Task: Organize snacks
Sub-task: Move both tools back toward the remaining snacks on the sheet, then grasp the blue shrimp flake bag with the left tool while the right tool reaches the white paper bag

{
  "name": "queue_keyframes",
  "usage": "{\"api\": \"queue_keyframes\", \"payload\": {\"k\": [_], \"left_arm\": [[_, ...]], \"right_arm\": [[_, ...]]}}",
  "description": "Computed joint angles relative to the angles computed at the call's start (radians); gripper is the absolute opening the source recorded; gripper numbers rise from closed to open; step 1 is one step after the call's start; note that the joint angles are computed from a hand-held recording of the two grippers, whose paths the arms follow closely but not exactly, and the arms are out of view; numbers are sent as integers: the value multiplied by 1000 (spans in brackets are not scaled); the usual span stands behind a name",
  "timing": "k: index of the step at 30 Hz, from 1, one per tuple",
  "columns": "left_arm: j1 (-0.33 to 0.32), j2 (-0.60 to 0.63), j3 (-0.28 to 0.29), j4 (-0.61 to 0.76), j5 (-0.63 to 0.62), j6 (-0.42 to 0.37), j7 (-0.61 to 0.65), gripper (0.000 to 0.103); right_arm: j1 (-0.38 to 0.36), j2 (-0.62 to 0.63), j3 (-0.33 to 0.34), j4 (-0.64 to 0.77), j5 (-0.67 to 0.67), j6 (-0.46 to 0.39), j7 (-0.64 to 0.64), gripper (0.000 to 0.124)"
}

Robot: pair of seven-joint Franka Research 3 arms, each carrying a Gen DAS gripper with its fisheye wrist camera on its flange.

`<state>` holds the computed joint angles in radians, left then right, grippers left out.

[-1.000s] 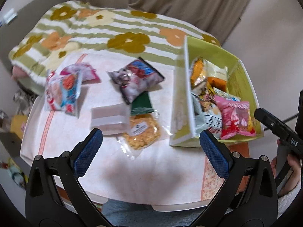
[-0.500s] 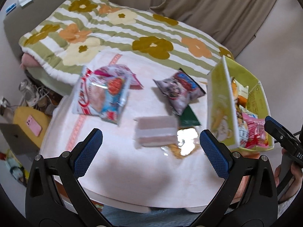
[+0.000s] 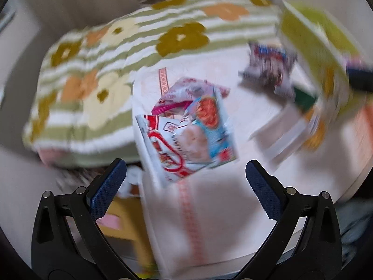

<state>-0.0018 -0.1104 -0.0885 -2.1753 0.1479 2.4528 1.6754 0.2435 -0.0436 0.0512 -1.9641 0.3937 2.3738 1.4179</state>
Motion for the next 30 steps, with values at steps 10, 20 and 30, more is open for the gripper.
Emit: {"api": "queue_keyframes", "payload": {"k": [10, 20, 30], "left_arm": [[2, 117, -12, 24, 192, 102, 380, 102], [5, 202, -34, 56, 132, 132, 633, 102], [16, 252, -41, 71, 97, 145, 690, 94]], "right_arm": [[28, -9, 31, -76, -135, -20, 348, 102], [46, 6, 35, -124, -183, -19, 589, 102], [66, 43, 40, -133, -171, 40, 649, 102]]}}
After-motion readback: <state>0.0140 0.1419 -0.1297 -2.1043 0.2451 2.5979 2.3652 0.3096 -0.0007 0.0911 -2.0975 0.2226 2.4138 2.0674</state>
